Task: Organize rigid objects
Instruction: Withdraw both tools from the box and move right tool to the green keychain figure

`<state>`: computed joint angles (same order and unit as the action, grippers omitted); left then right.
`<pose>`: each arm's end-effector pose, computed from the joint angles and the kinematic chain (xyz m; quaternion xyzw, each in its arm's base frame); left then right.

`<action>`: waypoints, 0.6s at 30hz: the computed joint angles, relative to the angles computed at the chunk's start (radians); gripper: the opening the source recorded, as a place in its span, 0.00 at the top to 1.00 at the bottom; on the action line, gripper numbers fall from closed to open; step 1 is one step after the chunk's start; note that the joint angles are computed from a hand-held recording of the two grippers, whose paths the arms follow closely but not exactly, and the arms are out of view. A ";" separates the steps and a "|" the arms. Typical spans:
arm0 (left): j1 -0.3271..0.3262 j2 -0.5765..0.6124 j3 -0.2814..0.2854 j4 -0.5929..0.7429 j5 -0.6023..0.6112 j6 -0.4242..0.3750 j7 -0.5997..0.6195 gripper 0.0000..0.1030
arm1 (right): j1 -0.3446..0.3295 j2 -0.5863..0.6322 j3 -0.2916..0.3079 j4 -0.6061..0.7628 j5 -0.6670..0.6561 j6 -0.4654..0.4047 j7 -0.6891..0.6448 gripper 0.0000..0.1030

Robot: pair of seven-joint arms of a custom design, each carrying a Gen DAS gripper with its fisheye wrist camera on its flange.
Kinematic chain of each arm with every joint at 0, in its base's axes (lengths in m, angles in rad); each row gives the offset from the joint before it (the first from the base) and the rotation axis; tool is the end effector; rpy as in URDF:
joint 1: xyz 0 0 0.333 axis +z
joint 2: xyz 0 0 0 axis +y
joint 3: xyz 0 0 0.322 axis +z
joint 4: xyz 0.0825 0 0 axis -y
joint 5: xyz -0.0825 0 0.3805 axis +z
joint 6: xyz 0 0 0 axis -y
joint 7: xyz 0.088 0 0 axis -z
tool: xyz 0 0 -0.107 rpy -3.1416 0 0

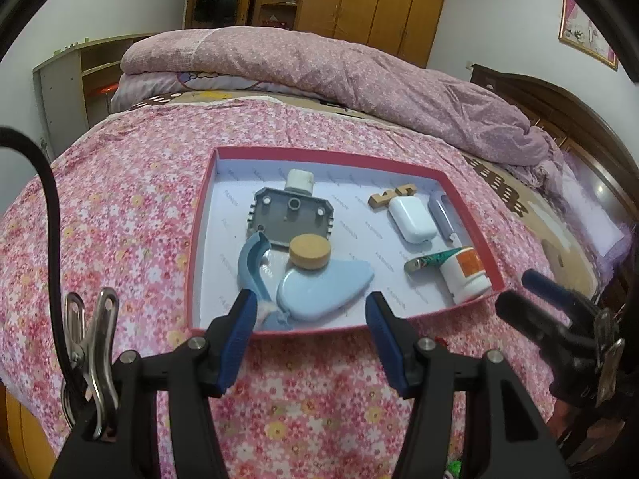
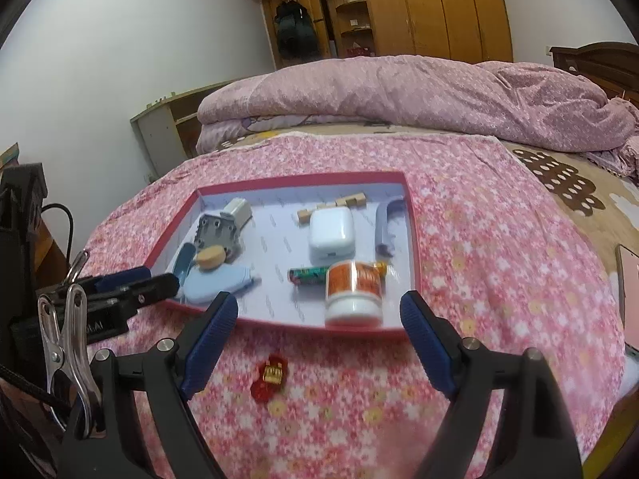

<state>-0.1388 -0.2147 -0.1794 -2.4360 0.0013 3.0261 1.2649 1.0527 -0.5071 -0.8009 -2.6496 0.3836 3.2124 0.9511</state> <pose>0.4769 -0.1613 0.4879 -0.6426 0.6593 -0.3386 0.1943 0.4415 0.0569 0.4576 -0.7300 0.5031 -0.1893 0.4222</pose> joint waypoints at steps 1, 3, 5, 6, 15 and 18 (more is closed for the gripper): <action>0.001 -0.008 -0.001 -0.008 0.001 0.000 -0.002 0.42 | -0.018 -0.004 0.013 -0.008 -0.002 -0.004 0.001 0.17; 0.004 -0.024 -0.004 -0.023 0.005 -0.002 -0.009 0.42 | -0.046 -0.014 0.034 -0.024 -0.003 -0.013 0.001 0.17; 0.008 -0.039 -0.008 -0.037 0.011 -0.007 -0.017 0.42 | -0.077 -0.024 0.058 -0.039 0.000 -0.025 0.000 0.17; 0.009 -0.049 -0.009 -0.047 0.013 -0.008 -0.020 0.42 | -0.088 -0.027 0.067 -0.045 0.003 -0.029 -0.002 0.17; 0.013 -0.139 -0.015 -0.133 0.022 -0.022 -0.043 0.42 | -0.242 -0.087 0.188 -0.121 0.030 -0.085 -0.021 0.17; 0.012 -0.171 -0.017 -0.163 0.025 -0.035 -0.051 0.42 | -0.298 -0.101 0.235 -0.144 0.039 -0.108 -0.027 0.17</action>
